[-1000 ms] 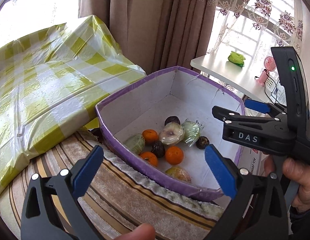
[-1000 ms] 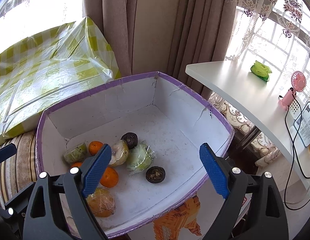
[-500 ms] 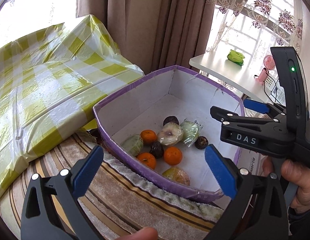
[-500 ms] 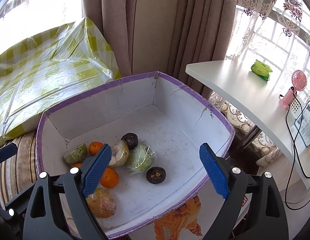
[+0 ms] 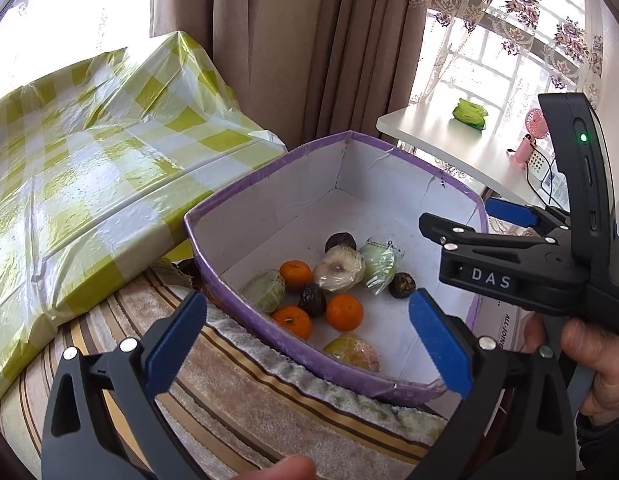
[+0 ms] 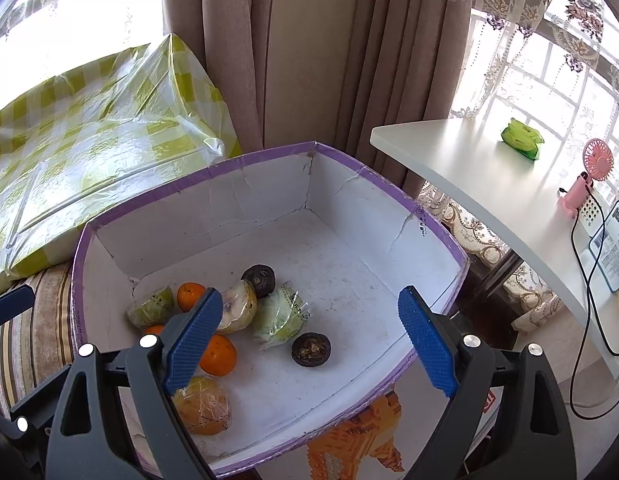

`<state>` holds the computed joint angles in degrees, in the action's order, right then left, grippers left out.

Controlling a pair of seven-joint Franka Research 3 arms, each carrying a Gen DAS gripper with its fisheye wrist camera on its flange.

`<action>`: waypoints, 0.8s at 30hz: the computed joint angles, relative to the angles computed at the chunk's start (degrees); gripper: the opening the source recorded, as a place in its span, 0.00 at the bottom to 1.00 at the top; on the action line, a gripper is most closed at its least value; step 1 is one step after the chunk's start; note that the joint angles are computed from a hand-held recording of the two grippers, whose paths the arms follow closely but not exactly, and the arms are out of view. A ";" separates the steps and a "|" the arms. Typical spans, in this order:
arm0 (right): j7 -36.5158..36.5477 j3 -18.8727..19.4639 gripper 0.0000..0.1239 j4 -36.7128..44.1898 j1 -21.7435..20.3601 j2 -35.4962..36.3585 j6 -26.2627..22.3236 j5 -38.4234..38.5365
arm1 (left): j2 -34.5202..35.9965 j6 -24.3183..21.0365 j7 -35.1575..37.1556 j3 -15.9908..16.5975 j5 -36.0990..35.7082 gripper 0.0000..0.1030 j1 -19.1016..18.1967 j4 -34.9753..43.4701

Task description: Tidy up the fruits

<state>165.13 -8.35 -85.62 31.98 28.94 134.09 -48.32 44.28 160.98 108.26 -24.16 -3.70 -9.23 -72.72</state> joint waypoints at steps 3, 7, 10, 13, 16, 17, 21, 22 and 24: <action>0.02 0.00 0.70 -0.08 0.01 -0.03 0.01 0.01 | 0.23 -0.14 -0.37 0.29 0.16 0.98 -0.29 0.51; 0.03 -0.03 0.70 -0.06 0.03 -0.02 0.01 -0.01 | 1.24 -1.56 -1.21 0.98 0.44 0.98 -1.08 2.78; -0.06 0.02 0.70 -0.05 -0.03 0.02 0.05 0.12 | 1.79 -2.39 -1.72 1.45 0.61 0.98 -1.56 3.95; 0.15 0.01 0.70 -0.19 0.06 0.05 0.08 0.15 | 1.86 -2.60 -1.87 1.57 0.58 0.98 -1.62 4.06; 0.21 0.00 0.70 -0.25 0.15 0.08 0.11 0.10 | 1.89 -2.57 -1.88 1.59 0.56 0.98 -1.62 4.07; 0.21 0.00 0.70 -0.25 0.16 0.08 0.11 0.10 | 1.87 -2.51 -1.87 1.62 0.59 0.98 -1.64 4.03; 0.42 -0.03 0.70 -0.23 0.21 0.06 -0.05 0.13 | 2.00 -2.58 -1.97 1.73 0.68 0.98 -1.77 4.31; 0.38 -0.03 0.70 -0.22 0.18 0.06 -0.06 0.11 | 2.03 -2.59 -1.92 1.70 0.68 0.98 -1.76 4.34; 0.38 -0.01 0.70 -0.29 0.15 0.00 -0.01 0.12 | 1.99 -2.68 -1.78 1.59 0.66 0.98 -1.69 4.28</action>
